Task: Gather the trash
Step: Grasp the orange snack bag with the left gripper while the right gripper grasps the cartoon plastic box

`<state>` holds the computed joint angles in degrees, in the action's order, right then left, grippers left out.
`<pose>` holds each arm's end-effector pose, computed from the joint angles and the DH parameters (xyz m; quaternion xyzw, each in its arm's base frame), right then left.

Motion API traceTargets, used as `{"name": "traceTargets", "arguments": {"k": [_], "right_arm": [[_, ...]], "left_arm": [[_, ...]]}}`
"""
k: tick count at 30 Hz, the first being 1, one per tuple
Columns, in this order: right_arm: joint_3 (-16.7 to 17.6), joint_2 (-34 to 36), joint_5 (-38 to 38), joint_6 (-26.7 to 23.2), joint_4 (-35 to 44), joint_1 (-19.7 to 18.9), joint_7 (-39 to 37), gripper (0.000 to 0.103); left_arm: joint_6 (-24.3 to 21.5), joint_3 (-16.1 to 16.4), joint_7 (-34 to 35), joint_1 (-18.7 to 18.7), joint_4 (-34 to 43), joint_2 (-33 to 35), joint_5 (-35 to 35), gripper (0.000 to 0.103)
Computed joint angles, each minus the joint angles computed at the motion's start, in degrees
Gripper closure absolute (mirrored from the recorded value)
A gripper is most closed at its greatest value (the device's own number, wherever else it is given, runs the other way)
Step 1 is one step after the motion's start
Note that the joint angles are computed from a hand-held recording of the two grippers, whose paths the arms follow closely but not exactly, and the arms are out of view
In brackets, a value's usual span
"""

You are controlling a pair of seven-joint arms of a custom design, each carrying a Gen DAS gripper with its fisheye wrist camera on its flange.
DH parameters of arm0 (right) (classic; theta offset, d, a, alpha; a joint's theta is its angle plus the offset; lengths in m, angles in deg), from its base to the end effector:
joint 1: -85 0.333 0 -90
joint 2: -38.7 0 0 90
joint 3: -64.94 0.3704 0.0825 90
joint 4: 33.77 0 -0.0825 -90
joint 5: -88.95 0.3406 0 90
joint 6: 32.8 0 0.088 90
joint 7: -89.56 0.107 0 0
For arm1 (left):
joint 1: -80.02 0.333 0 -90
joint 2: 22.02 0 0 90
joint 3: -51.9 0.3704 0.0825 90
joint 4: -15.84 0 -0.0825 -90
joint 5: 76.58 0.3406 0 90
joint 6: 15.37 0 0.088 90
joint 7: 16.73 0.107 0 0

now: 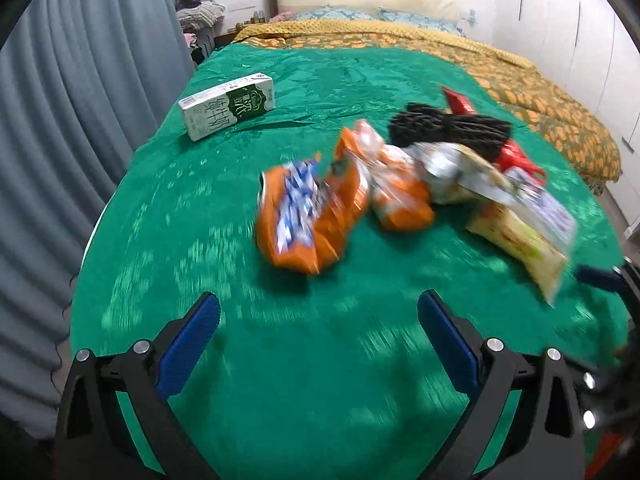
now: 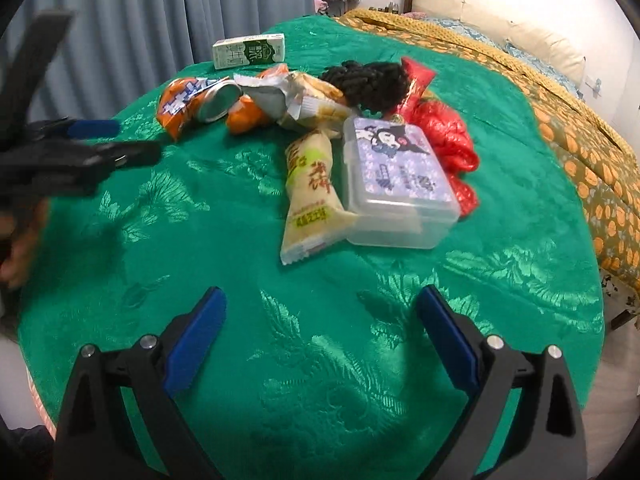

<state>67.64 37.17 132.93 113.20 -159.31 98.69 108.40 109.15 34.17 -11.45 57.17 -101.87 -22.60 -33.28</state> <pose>0.5020 0.1384 0.5140 -0.9045 0.2841 -0.0888 0.3053 0.4157 -0.3223 0.5366 -0.7801 0.5354 -0.1531 0.2852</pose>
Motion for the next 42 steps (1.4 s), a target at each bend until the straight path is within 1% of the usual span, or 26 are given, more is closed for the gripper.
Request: {"name": "traceTargets", "arguments": {"k": [4, 7, 10, 11, 12, 13, 14, 15, 17, 19, 22, 25, 28, 31, 33, 34, 36, 38, 39, 40, 42], "right_arm": [[-0.21, 1.08, -0.96, -1.98, 1.33, -0.37, 2.40, 0.005], [-0.04, 0.79, -0.95, -1.26, 0.86, -0.31, 2.37, 0.005], [-0.02, 0.85, -1.01, -1.26, 0.93, -0.28, 2.61, 0.005], [-0.03, 0.79, -1.03, -1.26, 0.89, -0.29, 2.67, 0.005], [-0.04, 0.78, -0.99, -1.28, 0.89, -0.29, 2.62, 0.005], [-0.05, 0.79, -0.97, -1.34, 0.92, -0.30, 2.60, 0.005], [-0.06, 0.79, -0.92, -1.39, 0.93, -0.31, 2.59, 0.005], [-0.06, 0.85, -0.97, -1.43, 1.02, -0.32, 2.64, 0.005], [-0.06, 0.91, -0.99, -1.47, 1.11, -0.33, 2.69, 0.005], [-0.09, 1.02, -0.89, -1.63, 1.29, -0.37, 2.73, 0.005], [-0.06, 1.05, -0.94, -1.63, 1.35, -0.37, 2.83, 0.005], [-0.06, 1.04, -0.90, -1.65, 1.33, -0.38, 2.81, 0.005], [-0.05, 1.01, -0.89, -1.49, 1.26, -0.37, 2.79, 0.005], [-0.12, 1.08, -0.70, -1.62, 1.36, -0.44, 2.83, 0.005], [-0.34, 1.04, 0.20, -2.32, 1.53, -0.68, 2.46, 0.005], [-0.60, 1.01, 1.25, -3.07, 1.71, -0.97, 2.18, 0.005], [-1.24, 1.08, 3.33, -5.40, 2.46, -1.73, 1.86, 0.005], [-2.31, 1.67, 5.89, -9.64, 4.32, -3.13, 2.55, 0.005], [-2.50, 1.95, 6.52, -10.53, 5.03, -3.61, 2.99, 0.005], [-2.69, 2.41, 7.04, -10.75, 6.14, -4.10, 3.77, 0.006], [-2.63, 3.34, 6.99, -9.38, 8.03, -4.59, 4.81, 0.006]], "left_arm": [[0.24, 1.71, 4.71, 1.80, 2.48, 2.93, -1.02, 0.005], [-0.71, 2.39, 5.49, 2.50, 4.13, 4.63, -1.10, 0.005], [-0.62, 2.72, 4.72, 2.73, 4.73, 5.16, -0.33, 0.005], [-0.12, 2.81, 4.54, 2.82, 4.70, 5.18, 0.01, 0.008], [0.45, 2.84, 4.54, 2.88, 4.68, 5.26, 0.31, 0.017], [0.73, 2.85, 5.17, 2.96, 4.87, 5.52, 0.13, 0.022], [0.99, 2.89, 5.81, 3.06, 5.03, 5.71, -0.18, 0.036], [1.78, 2.89, 6.56, 3.16, 4.94, 5.80, -0.44, 0.044], [0.65, 2.76, 5.88, 2.67, 5.20, 5.75, 0.74, 0.047], [1.74, 2.44, 4.27, 2.32, 3.83, 4.19, 0.89, 0.048], [2.63, 1.00, 1.97, 1.05, 1.56, 1.27, 0.20, 0.048], [2.31, -1.10, -0.15, -1.08, -0.02, -0.54, -0.79, 0.047], [2.55, -2.41, -3.35, -2.83, -0.82, -0.45, -0.42, 0.044], [1.54, -2.64, -4.66, -3.85, -0.34, 1.26, 0.62, 0.040], [1.68, -2.26, -4.48, -4.08, -0.17, 2.11, 0.27, 0.028], [1.85, -2.10, -5.12, -4.19, -0.31, 2.27, 0.61, 0.025], [1.82, -1.74, -5.28, -4.16, -0.45, 2.24, 0.11, 0.016], [3.19, -1.34, -5.43, -3.81, -1.31, 1.80, -0.74, 0.011], [3.87, -1.25, -5.74, -3.70, -1.75, 1.62, -0.64, 0.010], [3.92, -1.23, -5.67, -3.63, -1.83, 1.60, -0.57, 0.009], [2.83, -1.39, -5.72, -3.76, -1.26, 2.05, -0.45, 0.007]]}}
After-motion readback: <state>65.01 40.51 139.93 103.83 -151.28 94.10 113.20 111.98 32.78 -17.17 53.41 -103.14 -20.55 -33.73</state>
